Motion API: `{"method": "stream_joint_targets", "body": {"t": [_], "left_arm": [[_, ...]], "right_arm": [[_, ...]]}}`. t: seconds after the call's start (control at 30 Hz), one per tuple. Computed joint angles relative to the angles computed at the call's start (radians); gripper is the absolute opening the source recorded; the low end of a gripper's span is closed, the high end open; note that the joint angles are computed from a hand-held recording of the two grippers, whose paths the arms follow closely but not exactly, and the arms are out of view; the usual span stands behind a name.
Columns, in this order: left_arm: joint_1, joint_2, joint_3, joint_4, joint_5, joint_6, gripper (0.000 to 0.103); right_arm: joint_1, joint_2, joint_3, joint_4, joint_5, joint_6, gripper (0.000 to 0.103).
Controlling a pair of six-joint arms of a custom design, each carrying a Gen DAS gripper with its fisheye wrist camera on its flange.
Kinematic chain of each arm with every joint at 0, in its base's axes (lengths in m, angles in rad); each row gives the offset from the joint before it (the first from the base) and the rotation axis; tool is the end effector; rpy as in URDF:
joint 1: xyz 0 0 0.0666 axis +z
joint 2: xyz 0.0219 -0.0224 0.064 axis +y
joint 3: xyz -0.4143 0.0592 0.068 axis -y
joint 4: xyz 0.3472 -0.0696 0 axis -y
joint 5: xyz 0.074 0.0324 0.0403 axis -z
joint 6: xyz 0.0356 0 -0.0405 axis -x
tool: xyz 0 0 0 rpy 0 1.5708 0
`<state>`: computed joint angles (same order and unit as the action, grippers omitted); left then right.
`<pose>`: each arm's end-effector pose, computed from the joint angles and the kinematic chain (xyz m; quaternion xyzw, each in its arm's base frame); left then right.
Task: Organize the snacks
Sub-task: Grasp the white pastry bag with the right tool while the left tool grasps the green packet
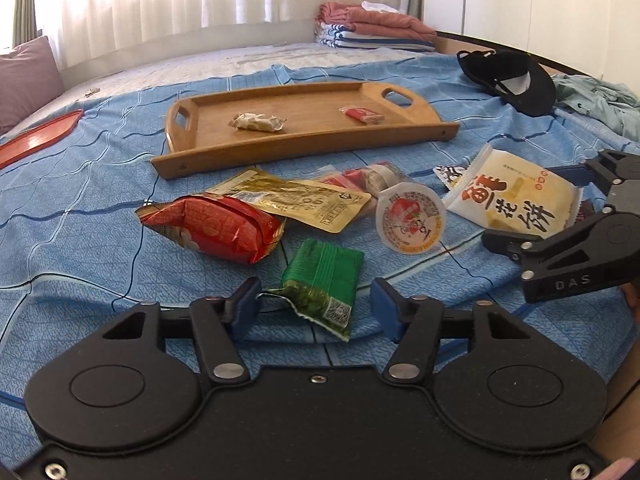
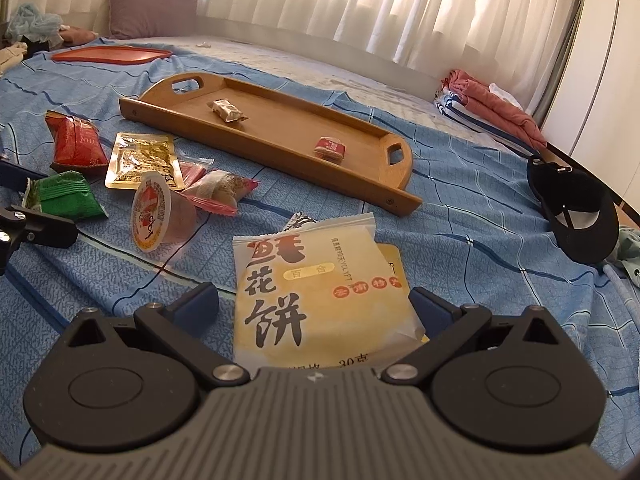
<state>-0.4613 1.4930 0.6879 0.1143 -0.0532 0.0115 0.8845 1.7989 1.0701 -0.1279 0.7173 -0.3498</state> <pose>0.3431 -0.1689 0.2287 0.1907 0.8842 -0.0763 0.4196 0.3395 0.3769 0.2112 -0.1134 0.8786 -0.0788 0.4572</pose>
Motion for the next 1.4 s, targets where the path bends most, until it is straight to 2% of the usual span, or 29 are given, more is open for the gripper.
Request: {"method": "stream_joint_targets", "body": {"t": [0.33, 0.6, 0.73, 0.87, 0.97, 1.17, 1.27, 1.4], "left_arm": [[-0.014, -0.002, 0.005, 0.028, -0.019, -0.033, 0.054], [-0.011, 0.048, 0.033, 0.036, -0.021, -0.032, 0.054], [-0.012, 0.052, 0.035, 0.033, -0.02, -0.032, 0.046], [-0.019, 0.038, 0.032, 0.017, -0.024, -0.025, 0.043], [-0.018, 0.024, 0.031, 0.005, -0.016, -0.01, 0.042], [-0.012, -0.015, 0.027, -0.002, -0.004, 0.004, 0.038], [-0.007, -0.032, 0.028, 0.001, 0.001, 0.01, 0.038], [-0.001, -0.044, 0.046, -0.011, -0.001, 0.018, 0.037]], "right_arm": [[-0.011, 0.009, 0.003, 0.011, -0.025, -0.037, 0.103], [-0.009, 0.013, 0.005, 0.009, -0.019, -0.05, 0.103], [-0.01, 0.014, 0.005, 0.011, -0.018, -0.051, 0.103], [-0.005, 0.013, 0.011, -0.001, -0.006, -0.066, 0.103], [0.003, 0.008, 0.009, 0.004, 0.005, -0.07, 0.099], [0.017, -0.006, 0.001, 0.02, 0.009, -0.039, 0.083], [0.016, -0.014, 0.001, 0.018, -0.007, -0.055, 0.079], [0.009, -0.035, 0.001, 0.024, -0.039, -0.094, 0.079]]}}
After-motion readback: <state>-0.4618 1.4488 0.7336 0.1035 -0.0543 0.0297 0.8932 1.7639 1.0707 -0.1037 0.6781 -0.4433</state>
